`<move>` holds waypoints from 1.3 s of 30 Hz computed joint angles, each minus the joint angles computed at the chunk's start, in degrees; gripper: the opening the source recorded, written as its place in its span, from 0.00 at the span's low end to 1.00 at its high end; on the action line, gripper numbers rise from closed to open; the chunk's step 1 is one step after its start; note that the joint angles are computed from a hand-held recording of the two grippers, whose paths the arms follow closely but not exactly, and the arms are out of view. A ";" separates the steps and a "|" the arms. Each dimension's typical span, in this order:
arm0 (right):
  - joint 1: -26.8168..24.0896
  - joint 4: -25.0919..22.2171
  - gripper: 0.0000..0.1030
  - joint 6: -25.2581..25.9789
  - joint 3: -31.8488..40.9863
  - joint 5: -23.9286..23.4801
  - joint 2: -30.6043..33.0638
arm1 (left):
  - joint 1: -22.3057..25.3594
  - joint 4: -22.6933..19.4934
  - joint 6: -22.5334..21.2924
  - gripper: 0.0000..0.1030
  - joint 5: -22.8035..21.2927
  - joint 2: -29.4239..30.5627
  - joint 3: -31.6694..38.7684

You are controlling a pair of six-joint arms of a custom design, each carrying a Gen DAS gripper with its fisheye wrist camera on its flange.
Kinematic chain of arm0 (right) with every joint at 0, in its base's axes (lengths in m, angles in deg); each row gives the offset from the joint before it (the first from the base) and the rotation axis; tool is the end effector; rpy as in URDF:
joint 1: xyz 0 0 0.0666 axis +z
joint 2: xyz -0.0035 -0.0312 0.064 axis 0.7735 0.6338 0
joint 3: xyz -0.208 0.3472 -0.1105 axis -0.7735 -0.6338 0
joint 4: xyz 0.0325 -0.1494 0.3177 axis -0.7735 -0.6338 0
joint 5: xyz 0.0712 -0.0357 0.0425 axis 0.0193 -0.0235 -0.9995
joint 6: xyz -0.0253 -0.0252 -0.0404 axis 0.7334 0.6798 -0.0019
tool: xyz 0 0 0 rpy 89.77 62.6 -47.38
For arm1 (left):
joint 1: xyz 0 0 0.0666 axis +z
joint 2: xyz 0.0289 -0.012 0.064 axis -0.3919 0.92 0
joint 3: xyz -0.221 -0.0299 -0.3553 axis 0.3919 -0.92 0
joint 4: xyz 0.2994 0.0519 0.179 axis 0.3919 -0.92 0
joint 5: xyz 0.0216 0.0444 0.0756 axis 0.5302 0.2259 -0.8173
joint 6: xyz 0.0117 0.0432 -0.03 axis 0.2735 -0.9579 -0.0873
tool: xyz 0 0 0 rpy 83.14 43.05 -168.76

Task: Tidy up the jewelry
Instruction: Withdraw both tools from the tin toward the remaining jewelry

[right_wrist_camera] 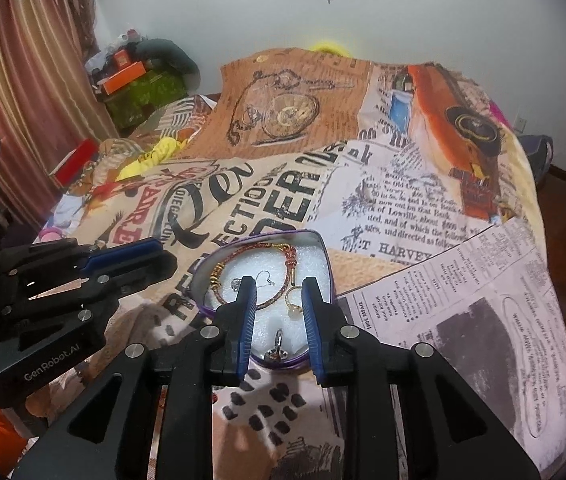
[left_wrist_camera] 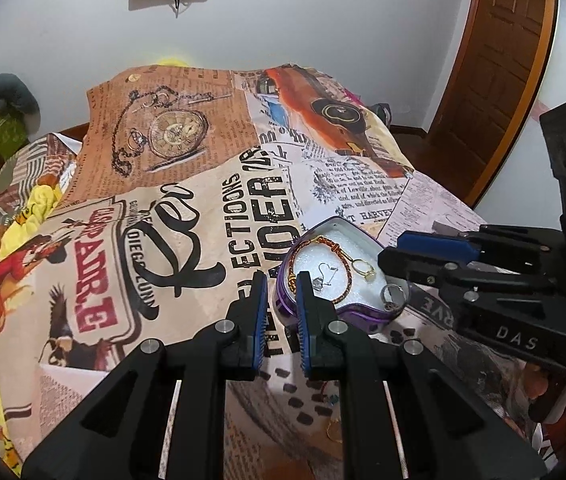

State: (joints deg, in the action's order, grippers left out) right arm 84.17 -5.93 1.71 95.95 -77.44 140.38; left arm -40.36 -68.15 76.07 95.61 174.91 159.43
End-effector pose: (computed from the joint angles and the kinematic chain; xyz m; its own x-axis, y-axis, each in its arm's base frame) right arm 0.5466 0.3546 0.5205 -0.7578 -0.0208 -0.6522 -0.1647 0.9732 0.1604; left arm 0.5790 -0.1898 0.5158 -0.6681 0.3061 -0.6782 0.5117 0.8507 -0.1200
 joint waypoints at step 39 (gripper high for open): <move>6.14 -0.54 0.31 -3.79 -13.51 6.57 -8.97 | -0.28 -2.69 -3.85 0.39 -0.84 -10.03 -16.41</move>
